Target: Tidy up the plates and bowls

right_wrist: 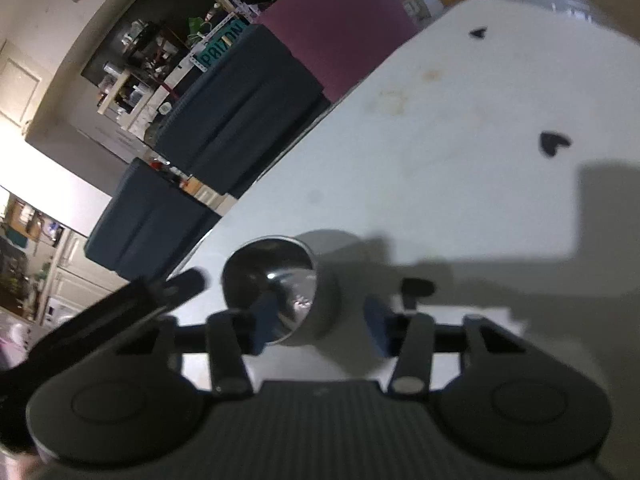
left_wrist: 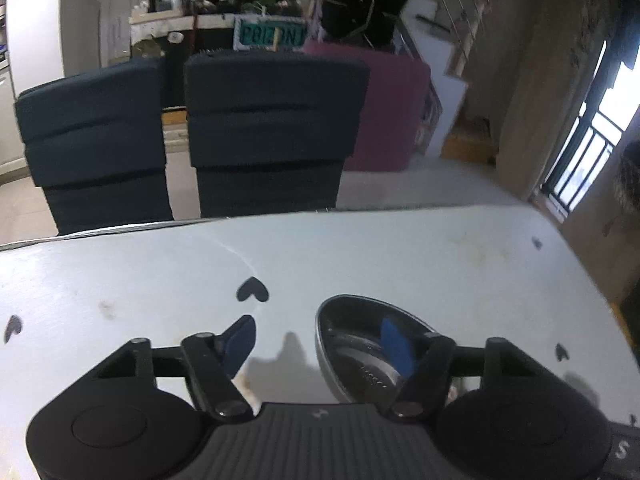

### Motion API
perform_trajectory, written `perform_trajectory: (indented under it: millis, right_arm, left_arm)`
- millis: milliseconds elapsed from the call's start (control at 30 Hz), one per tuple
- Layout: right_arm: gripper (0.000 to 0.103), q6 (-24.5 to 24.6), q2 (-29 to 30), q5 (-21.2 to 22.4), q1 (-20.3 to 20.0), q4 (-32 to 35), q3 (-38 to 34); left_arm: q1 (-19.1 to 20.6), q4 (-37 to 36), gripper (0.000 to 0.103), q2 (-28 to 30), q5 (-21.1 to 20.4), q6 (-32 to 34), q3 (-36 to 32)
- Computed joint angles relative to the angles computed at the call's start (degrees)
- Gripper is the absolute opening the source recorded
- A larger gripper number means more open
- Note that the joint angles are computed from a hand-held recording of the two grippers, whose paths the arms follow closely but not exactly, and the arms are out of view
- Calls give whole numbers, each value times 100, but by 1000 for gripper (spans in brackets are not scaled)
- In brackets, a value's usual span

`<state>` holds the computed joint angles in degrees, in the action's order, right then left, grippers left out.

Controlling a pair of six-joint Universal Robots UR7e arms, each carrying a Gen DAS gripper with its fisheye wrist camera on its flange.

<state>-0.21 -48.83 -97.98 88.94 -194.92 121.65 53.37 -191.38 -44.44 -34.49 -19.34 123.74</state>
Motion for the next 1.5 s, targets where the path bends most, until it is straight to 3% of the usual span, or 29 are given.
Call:
perform_trajectory:
  millis: [267,333,400,633,800,1000,1167,1367,1500]
  right_arm:
    - [41,337,210,197,-74,51,-135]
    - [30,389,200,263,-114,125,-130]
    - [28,372,300,237,-110,70,-189]
    - [11,100,368,-51,-14,-184,-267]
    - [9,-270,400,-177,25,-289,-279]
    - [5,-868,445,-607,261,-245,-309]
    - [5,-1084,251,-603,329,-68,-120]
    - [5,-1206,-81,-568,493,-75,281]
    - [5,-1284,-375,-564,598,-146,672]
  left_arm:
    - [263,479,60,173,45,2,-342]
    - [296,488,58,137,34,2,-315]
    - [320,464,57,97,-19,6,-284]
    - [376,874,30,-210,-349,-290,-159]
    - [347,1206,10,-360,-563,-445,-73]
    - [136,1353,6,-508,-378,-639,182]
    - [-134,1601,6,-808,-250,-1154,566]
    - [-706,1989,6,-1339,-66,-2001,1182]
    - [-1251,2627,6,-1782,109,-2845,1625]
